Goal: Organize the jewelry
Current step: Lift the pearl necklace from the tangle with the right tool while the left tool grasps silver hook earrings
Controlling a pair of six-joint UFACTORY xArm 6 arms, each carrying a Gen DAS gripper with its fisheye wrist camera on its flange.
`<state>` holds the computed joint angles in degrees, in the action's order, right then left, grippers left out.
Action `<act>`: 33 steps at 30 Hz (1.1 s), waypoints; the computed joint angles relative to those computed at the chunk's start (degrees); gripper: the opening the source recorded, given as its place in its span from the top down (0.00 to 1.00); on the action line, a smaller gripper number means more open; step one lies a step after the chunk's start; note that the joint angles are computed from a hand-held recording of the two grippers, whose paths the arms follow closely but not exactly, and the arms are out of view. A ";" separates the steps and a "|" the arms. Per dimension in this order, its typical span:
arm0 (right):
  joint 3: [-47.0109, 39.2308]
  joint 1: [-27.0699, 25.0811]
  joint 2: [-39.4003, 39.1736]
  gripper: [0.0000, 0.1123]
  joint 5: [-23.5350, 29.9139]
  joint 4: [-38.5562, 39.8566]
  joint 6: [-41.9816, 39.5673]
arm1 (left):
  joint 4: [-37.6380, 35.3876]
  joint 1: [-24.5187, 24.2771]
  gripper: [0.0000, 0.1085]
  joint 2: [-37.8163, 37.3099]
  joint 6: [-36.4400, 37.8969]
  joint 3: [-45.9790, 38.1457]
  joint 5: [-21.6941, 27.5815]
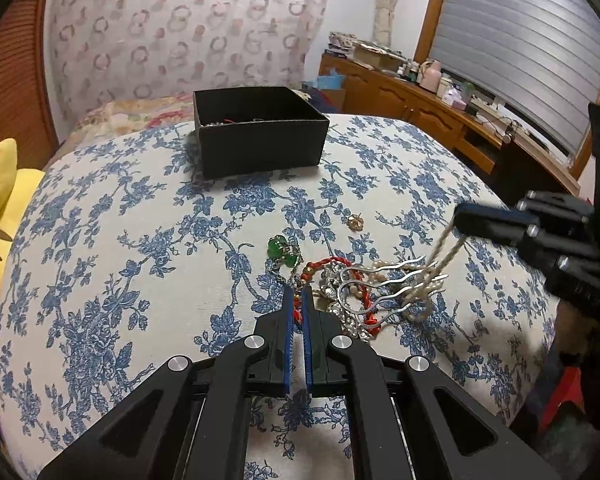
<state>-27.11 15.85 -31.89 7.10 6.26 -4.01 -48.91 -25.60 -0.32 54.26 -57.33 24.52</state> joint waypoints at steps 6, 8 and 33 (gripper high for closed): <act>-0.07 -2.73 -2.69 0.95 1.16 -6.05 4.38 | -0.11 -0.11 0.98 0.07 -0.06 -0.18 0.03; 0.43 -3.82 -3.62 0.95 2.15 -7.91 6.08 | -0.29 -0.22 0.98 0.11 0.04 -0.30 0.17; 5.35 -12.73 -7.30 0.95 2.72 -15.08 13.80 | 6.11 -4.20 0.78 3.46 -5.27 -2.73 -0.06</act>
<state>-21.76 3.12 -39.19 9.82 -8.82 9.79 -42.80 -29.81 3.14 48.99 -60.06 24.47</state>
